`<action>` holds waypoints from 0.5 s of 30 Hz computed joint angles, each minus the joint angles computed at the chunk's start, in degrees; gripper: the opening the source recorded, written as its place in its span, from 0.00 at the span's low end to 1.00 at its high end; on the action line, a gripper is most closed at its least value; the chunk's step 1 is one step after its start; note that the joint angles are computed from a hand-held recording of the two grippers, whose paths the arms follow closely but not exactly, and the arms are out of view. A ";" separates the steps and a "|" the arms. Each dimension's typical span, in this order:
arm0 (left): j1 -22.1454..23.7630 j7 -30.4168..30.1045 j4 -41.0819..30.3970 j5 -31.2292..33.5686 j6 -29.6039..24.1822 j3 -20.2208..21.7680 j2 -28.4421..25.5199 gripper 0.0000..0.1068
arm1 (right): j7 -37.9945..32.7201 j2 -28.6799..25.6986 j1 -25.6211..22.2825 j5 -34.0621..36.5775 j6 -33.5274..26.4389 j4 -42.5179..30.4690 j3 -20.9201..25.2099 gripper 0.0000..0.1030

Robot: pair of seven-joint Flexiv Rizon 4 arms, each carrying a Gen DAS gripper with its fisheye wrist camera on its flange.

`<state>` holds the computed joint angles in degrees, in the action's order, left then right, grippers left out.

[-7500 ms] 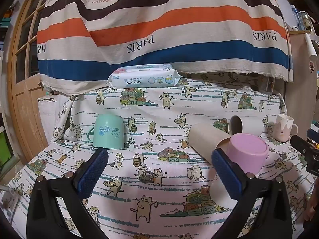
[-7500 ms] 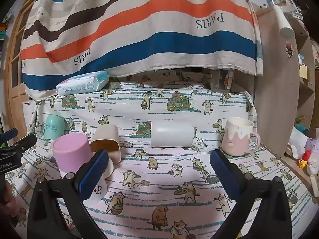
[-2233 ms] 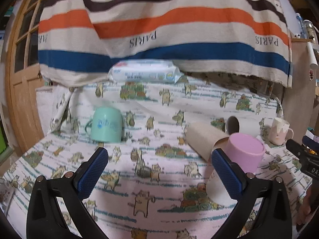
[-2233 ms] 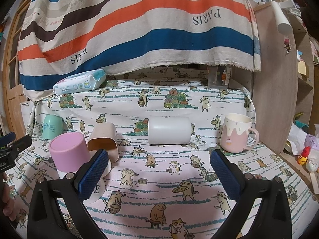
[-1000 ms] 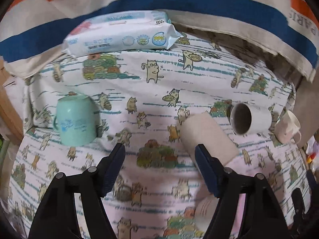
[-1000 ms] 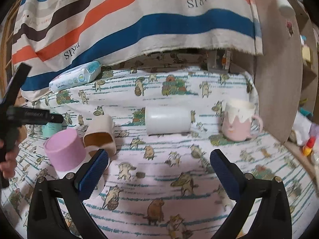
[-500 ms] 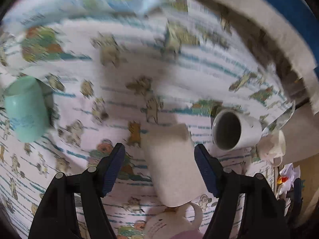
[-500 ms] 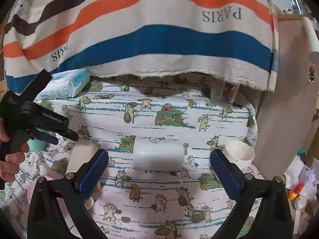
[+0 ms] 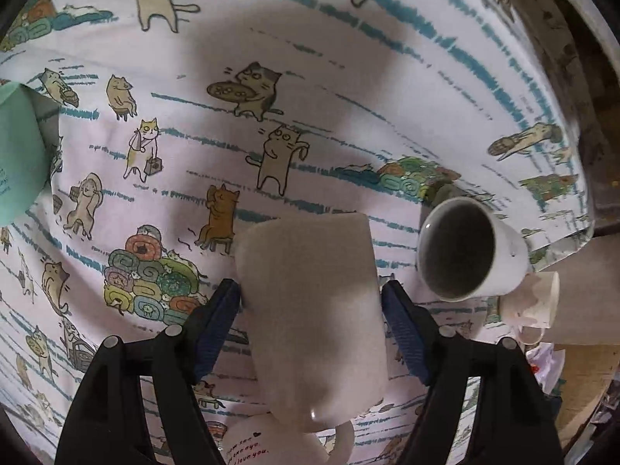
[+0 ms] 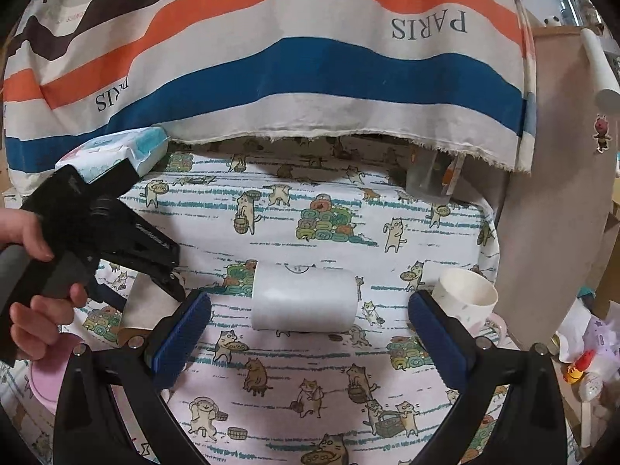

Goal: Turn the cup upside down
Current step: 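Close the left gripper around the tan cup and lift it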

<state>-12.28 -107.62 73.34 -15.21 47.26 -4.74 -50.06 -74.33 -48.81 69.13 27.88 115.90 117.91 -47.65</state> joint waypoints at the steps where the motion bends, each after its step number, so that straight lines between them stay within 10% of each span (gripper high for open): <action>1: -0.22 -0.60 -0.84 0.21 -1.07 0.40 -0.41 0.69 | -0.07 -0.03 -0.04 -0.13 -0.31 -0.02 0.03 1.00; 15: 0.73 1.40 1.03 -0.25 2.15 -0.71 1.25 0.68 | 0.47 -0.35 -0.22 -0.58 -0.50 0.06 -0.03 1.00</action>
